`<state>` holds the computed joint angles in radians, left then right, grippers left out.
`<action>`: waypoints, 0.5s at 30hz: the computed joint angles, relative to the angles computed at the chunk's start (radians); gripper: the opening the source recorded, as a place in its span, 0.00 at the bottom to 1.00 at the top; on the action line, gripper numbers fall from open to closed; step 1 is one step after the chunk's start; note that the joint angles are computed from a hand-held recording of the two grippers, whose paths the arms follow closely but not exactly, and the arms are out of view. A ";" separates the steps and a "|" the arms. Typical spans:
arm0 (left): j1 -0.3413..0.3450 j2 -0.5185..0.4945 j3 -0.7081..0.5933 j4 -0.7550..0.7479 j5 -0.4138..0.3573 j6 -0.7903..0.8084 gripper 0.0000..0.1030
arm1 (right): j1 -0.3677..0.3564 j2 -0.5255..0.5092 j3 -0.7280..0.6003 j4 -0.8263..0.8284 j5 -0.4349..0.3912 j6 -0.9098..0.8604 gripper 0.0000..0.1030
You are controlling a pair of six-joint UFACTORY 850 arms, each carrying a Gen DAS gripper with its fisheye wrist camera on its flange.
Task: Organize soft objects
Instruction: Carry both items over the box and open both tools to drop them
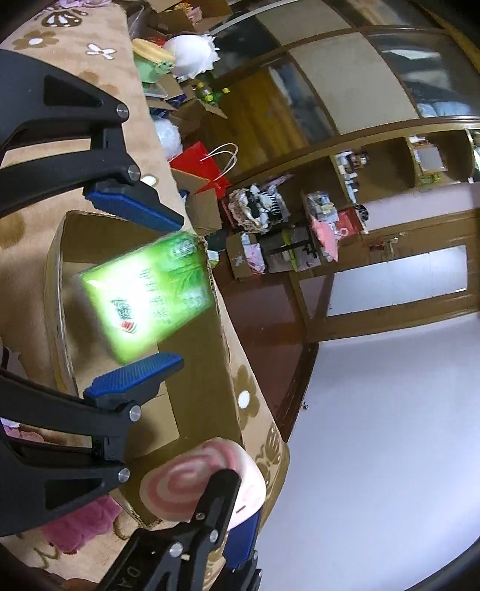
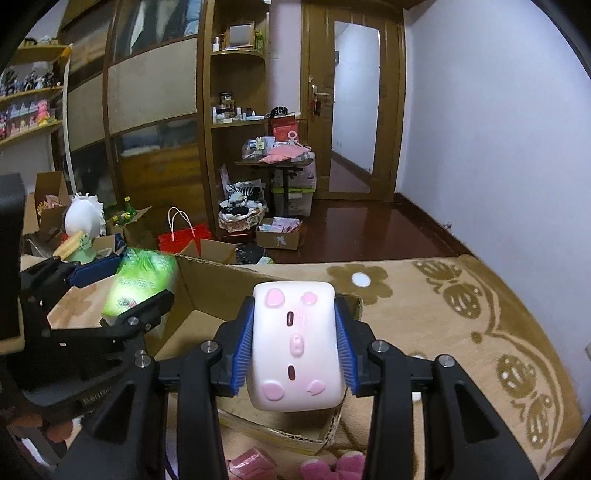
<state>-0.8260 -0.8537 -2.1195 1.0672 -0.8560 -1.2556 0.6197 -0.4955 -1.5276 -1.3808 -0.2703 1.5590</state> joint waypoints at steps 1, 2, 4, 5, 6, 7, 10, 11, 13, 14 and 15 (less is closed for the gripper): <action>-0.001 0.001 0.002 -0.002 0.006 0.006 0.66 | -0.002 -0.001 0.000 0.029 0.006 -0.017 0.42; -0.001 0.000 -0.001 -0.011 0.010 0.016 0.66 | -0.003 -0.001 0.003 0.034 0.010 -0.014 0.42; -0.002 0.007 0.010 -0.010 0.017 0.006 0.66 | -0.005 -0.001 0.006 0.051 0.017 -0.021 0.44; -0.002 0.012 0.015 -0.008 0.023 0.002 0.66 | -0.005 0.000 0.007 0.055 0.022 -0.020 0.45; -0.003 0.015 0.020 -0.009 0.029 0.001 0.66 | -0.004 0.000 0.007 0.056 0.022 -0.019 0.45; -0.003 0.017 0.020 -0.009 0.029 0.004 0.66 | -0.004 0.002 0.009 0.048 0.023 -0.009 0.45; -0.004 0.016 0.017 -0.021 0.023 0.014 0.75 | -0.006 0.004 0.014 0.041 0.044 0.001 0.49; -0.003 0.018 0.020 -0.026 0.023 0.012 0.78 | -0.007 0.003 0.014 0.054 0.047 -0.012 0.51; 0.001 0.030 0.033 -0.055 0.033 0.017 0.78 | -0.004 0.005 0.017 0.014 0.038 0.032 0.67; 0.002 0.032 0.031 -0.072 0.033 0.028 0.78 | -0.002 0.002 0.013 0.007 0.028 0.042 0.73; 0.002 0.034 0.034 -0.076 0.027 0.030 0.78 | -0.002 0.007 0.018 -0.017 0.020 0.068 0.80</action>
